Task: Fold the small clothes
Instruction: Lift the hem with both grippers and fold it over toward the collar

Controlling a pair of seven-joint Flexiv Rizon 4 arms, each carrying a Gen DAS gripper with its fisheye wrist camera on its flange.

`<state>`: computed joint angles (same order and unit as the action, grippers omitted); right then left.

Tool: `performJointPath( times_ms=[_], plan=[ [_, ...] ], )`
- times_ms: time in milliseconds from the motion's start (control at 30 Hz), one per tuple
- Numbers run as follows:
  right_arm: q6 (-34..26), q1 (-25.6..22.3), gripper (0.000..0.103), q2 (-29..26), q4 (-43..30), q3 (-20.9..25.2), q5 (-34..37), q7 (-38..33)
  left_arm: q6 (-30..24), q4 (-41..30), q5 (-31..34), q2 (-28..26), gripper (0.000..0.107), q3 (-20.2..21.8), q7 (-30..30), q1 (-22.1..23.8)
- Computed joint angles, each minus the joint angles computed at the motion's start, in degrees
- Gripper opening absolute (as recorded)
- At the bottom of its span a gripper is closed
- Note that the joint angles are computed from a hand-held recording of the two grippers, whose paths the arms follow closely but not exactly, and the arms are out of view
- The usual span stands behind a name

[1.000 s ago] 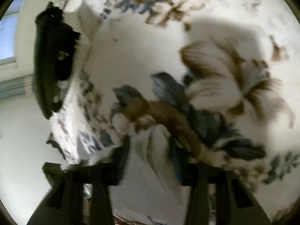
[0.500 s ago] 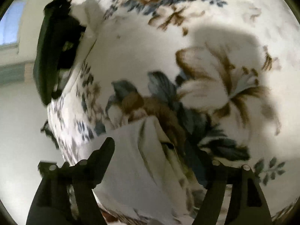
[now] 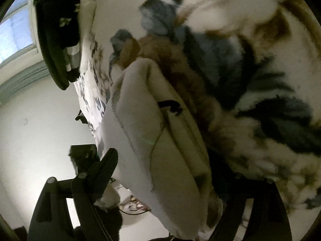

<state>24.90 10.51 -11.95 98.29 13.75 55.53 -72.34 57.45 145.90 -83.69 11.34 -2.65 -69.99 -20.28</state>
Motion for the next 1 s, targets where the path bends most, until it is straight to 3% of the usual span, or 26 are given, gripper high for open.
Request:
performJointPath(
  times_ms=[33,133,400,567,600,767,867,1000],
  plan=[
    [0.26,1.23,0.028,0.5,0.31,-0.89,-0.55,0.01,-0.3,-0.25,3.55,0.16,0.018,0.19,-1.52,0.54],
    [0.67,7.46,0.019,2.33,1.07,-6.6,-1.49,1.24,-0.09,-0.59,9.66,1.43,0.018,0.77,-4.71,1.26],
    [0.73,10.79,0.016,3.67,-5.47,-7.08,-7.42,8.6,-7.23,-6.68,22.25,3.06,0.017,3.8,-10.37,4.47],
    [1.14,12.12,0.015,2.22,-12.16,-7.11,-10.93,12.02,-11.27,-15.85,26.66,0.49,0.017,5.18,-11.07,8.06],
    [1.92,11.84,0.015,1.71,-13.12,-6.38,-11.77,12.39,-11.83,-18.05,27.1,-0.65,0.017,5.24,-11.09,8.83],
    [8.71,3.31,0.015,-4.76,-18.59,6.5,-18.99,12.81,-14.04,-32.72,30.72,-9.33,0.018,4.09,-11.05,13.32],
    [10.03,5.62,0.015,-7.89,-21.8,3.25,-19.67,9.58,-14.51,-41.62,33.53,-16.08,0.018,2.67,-11.33,16.0],
    [4.04,11.96,0.015,-18.07,-37.89,-5.58,-20.46,10.32,-14.86,-51.15,37.31,-24.35,0.018,0.91,-12.42,19.29]
  ],
)
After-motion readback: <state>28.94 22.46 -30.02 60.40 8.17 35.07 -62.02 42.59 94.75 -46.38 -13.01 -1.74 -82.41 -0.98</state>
